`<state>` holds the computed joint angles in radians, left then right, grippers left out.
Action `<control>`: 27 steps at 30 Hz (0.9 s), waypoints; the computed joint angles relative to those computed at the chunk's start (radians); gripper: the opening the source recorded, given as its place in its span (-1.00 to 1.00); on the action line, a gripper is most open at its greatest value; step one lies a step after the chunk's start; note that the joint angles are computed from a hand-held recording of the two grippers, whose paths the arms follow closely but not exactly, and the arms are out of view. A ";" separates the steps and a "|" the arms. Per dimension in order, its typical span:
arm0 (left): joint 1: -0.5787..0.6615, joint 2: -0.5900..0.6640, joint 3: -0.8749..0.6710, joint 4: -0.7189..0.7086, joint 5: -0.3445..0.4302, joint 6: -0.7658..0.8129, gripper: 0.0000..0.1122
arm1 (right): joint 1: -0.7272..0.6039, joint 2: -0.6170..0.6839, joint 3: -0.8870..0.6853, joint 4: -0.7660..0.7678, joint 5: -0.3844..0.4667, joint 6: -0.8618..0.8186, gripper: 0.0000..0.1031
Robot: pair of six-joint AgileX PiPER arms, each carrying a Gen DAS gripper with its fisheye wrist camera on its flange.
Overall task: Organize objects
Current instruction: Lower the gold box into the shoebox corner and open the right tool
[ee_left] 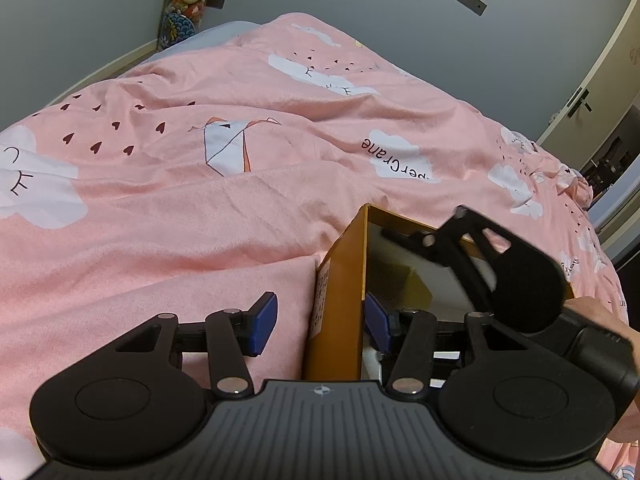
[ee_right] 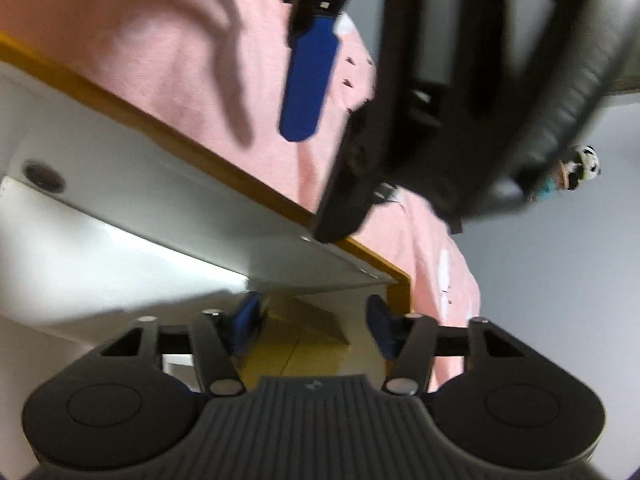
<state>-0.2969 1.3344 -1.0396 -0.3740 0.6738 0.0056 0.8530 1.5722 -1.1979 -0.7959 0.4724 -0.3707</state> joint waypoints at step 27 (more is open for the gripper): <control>-0.029 -0.005 0.000 0.051 -0.001 -0.055 0.01 | -0.148 -0.019 -0.143 0.501 0.382 0.105 -0.71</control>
